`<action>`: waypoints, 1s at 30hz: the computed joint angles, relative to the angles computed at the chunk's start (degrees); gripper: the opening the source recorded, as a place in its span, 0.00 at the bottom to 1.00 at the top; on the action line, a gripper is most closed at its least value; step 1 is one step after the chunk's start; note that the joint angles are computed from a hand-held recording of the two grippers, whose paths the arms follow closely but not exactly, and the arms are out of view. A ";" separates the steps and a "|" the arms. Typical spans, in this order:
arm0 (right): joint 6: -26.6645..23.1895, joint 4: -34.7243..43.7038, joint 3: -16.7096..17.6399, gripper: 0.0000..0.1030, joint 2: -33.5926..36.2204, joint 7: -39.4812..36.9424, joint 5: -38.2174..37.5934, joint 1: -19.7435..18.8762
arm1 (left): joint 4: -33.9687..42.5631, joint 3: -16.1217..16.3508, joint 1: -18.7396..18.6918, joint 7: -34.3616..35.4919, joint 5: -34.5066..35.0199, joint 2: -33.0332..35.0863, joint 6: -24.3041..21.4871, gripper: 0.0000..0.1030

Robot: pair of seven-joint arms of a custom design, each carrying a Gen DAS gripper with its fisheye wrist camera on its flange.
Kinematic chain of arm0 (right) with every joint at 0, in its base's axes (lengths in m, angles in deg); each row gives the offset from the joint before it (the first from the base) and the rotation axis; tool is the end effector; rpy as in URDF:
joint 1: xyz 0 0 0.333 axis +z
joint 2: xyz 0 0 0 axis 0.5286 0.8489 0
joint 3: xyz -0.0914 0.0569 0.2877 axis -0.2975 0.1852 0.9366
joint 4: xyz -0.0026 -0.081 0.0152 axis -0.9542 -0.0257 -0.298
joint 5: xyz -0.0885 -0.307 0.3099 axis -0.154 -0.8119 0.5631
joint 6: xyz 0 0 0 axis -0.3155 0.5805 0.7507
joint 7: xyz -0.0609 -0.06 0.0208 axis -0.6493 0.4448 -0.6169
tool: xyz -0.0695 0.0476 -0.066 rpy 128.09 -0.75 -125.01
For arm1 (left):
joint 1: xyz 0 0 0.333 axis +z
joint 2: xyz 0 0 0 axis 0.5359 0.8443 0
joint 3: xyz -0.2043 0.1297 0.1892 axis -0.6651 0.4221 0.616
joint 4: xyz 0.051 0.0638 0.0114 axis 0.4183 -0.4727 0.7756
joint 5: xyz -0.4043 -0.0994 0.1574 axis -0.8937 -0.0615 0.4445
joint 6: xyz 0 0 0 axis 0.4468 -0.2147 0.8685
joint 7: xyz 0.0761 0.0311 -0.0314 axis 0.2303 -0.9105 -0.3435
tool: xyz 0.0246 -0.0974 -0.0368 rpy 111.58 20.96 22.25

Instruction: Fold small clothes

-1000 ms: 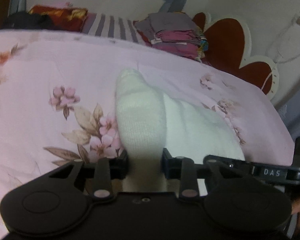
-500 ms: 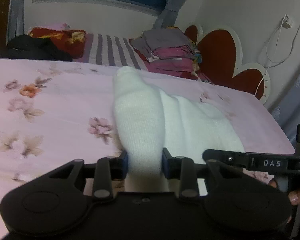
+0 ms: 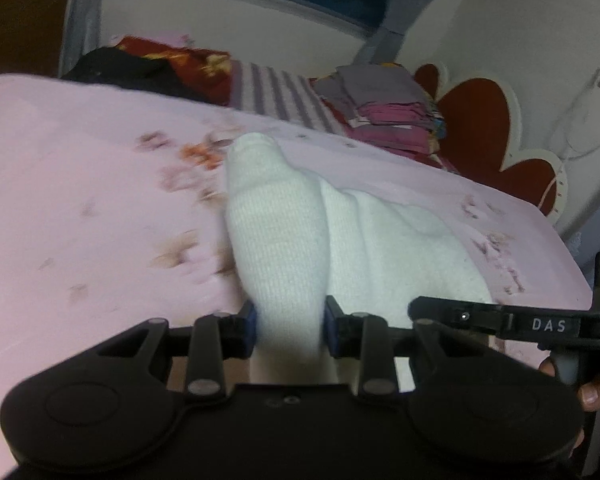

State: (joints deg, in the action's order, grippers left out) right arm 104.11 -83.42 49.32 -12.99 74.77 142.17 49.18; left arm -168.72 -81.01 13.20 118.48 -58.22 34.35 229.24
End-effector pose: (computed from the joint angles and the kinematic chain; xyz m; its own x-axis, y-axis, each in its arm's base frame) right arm 0.4622 0.0345 0.4829 0.1474 -0.8205 -0.5523 -0.7365 0.2817 -0.6150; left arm 0.5155 -0.1630 0.4768 -0.3618 -0.8755 0.3203 -0.7613 0.0791 -0.6435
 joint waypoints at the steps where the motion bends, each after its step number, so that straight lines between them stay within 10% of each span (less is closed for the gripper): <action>1: 0.82 0.31 0.49 0.32 0.93 -0.02 0.89 1.03 | -0.25 0.79 0.24 0.82 -0.37 -0.08 -0.61 0.30; 8: 4.05 3.78 1.99 0.32 9.73 -0.23 6.25 4.12 | 1.10 3.43 3.62 7.37 -6.53 3.89 -7.10 0.33; 11: 3.85 4.02 2.62 0.32 12.42 1.15 7.48 3.16 | 0.69 2.54 5.38 10.20 -10.80 5.64 -6.47 0.55; 15: 2.22 4.10 2.80 0.39 12.94 -0.36 10.28 1.74 | 0.86 0.60 7.79 12.37 -13.52 6.02 -7.21 0.57; 21: 11.73 2.51 6.53 0.45 9.60 3.57 0.44 0.05 | 1.64 0.13 8.22 12.68 -12.39 4.50 -0.47 0.65; 25: 11.49 8.65 5.32 0.44 14.78 3.32 -3.14 1.91 | 7.16 0.09 7.93 15.06 -15.49 8.55 -1.90 0.28; 30: 11.93 13.53 9.35 0.41 21.91 10.26 -14.52 -1.32 | 11.46 -4.24 9.34 14.39 -8.98 13.63 -3.49 0.25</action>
State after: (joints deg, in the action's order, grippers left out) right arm 116.04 -69.89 58.67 8.92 85.03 127.65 47.87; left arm -157.26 -85.25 22.54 132.87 -67.20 47.98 225.74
